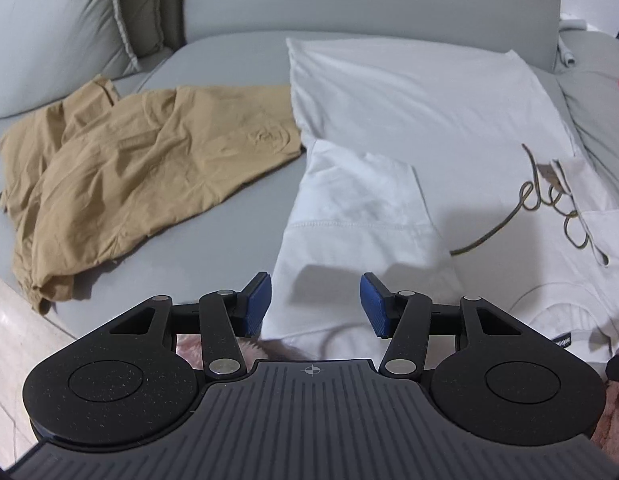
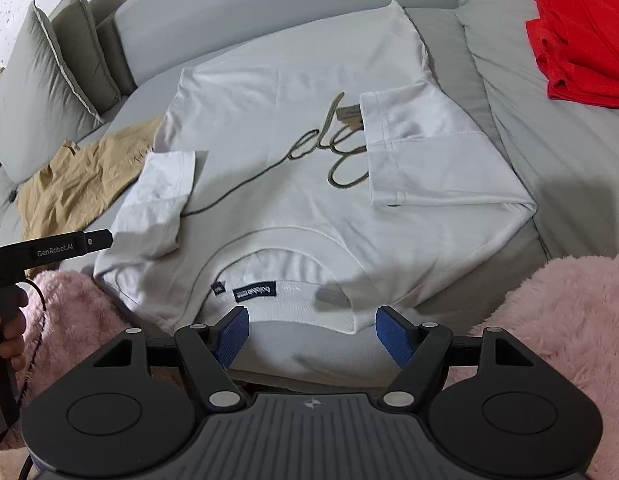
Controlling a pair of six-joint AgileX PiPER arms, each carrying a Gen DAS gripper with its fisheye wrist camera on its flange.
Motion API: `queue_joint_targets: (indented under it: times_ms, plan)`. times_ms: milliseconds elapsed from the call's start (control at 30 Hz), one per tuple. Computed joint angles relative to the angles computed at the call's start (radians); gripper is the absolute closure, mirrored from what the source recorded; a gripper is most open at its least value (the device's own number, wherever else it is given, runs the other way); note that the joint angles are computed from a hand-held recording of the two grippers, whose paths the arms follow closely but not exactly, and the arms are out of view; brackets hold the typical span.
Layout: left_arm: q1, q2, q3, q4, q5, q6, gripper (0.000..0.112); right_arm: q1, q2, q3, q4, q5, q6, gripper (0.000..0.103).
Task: Fold clothes
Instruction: 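Fold the held side over the shirt front with the left gripper, then release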
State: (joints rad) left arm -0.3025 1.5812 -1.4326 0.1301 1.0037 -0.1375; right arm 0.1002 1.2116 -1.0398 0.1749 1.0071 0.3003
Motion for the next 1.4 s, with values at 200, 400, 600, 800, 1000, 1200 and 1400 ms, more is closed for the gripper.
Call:
queue_joint_targets:
  times_ms: [200, 400, 600, 800, 1000, 1200, 1400]
  plan:
    - [0.025, 0.066, -0.091, -0.024, 0.032, -0.022, 0.055, -0.037, 0.056, -0.057, -0.088, -0.009, -0.042, 0.036]
    - [0.033, 0.17, -0.236, -0.089, 0.076, 0.0, 0.061, -0.15, 0.174, -0.142, -0.094, -0.078, -0.118, 0.081]
    - [-0.012, 0.259, -0.258, -0.061, 0.138, -0.007, 0.07, -0.127, 0.304, -0.161, -0.146, -0.12, -0.075, 0.08]
    - [-0.095, 0.175, -0.116, 0.052, 0.116, 0.065, 0.073, -0.071, 0.268, -0.143, -0.201, -0.048, -0.051, 0.08]
    - [-0.111, 0.034, -0.025, -0.027, 0.116, 0.061, 0.067, -0.124, 0.118, -0.08, -0.079, 0.007, -0.076, 0.074]
    - [-0.218, -0.004, 0.022, -0.126, 0.078, 0.131, 0.065, 0.012, 0.091, -0.08, -0.164, 0.012, -0.027, 0.073]
    - [-0.261, 0.049, 0.035, -0.054, 0.076, 0.072, 0.062, 0.106, 0.105, -0.098, -0.221, -0.005, -0.024, 0.071]
